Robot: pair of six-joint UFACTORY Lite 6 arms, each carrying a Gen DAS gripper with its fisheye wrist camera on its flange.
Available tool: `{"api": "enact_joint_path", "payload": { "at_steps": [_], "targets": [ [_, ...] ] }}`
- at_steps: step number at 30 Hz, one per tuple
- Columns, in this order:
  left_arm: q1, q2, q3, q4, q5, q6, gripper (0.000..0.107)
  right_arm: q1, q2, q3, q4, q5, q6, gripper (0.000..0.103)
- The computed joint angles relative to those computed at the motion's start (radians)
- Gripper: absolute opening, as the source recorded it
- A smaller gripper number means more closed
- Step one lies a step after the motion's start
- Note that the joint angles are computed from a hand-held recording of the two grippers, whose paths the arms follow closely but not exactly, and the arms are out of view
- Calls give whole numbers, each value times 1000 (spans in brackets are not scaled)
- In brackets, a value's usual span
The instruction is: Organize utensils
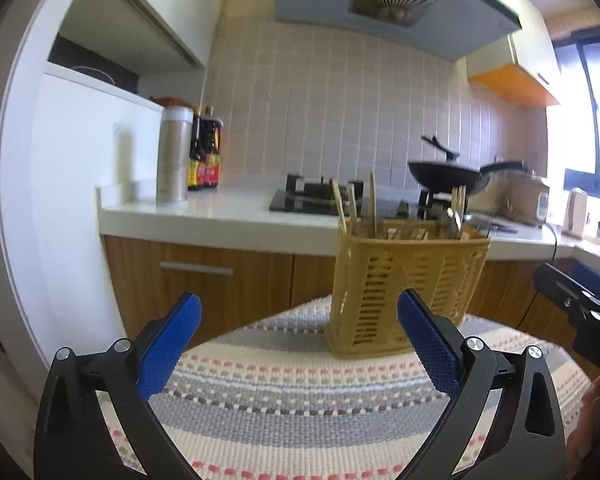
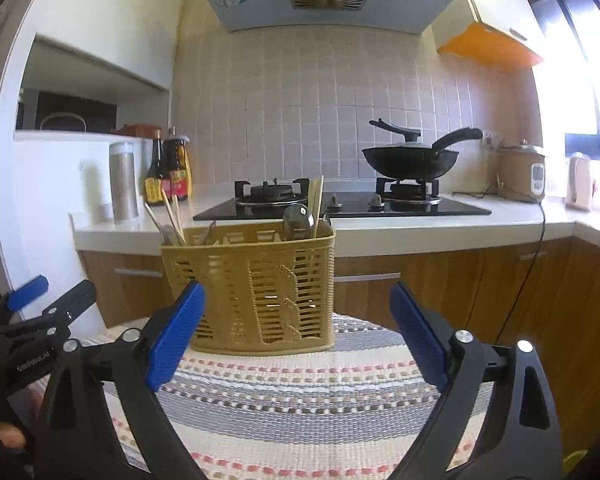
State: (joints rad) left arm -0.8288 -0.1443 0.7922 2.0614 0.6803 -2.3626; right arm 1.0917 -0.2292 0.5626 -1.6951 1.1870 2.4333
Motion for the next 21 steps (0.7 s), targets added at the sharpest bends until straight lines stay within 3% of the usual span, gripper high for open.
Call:
{"api": "enact_joint_path", "payload": {
  "at_steps": [21],
  "targets": [
    [-32,9,-14,-33,21,30,95,17,18,13,31,2,-31,95]
  ]
}}
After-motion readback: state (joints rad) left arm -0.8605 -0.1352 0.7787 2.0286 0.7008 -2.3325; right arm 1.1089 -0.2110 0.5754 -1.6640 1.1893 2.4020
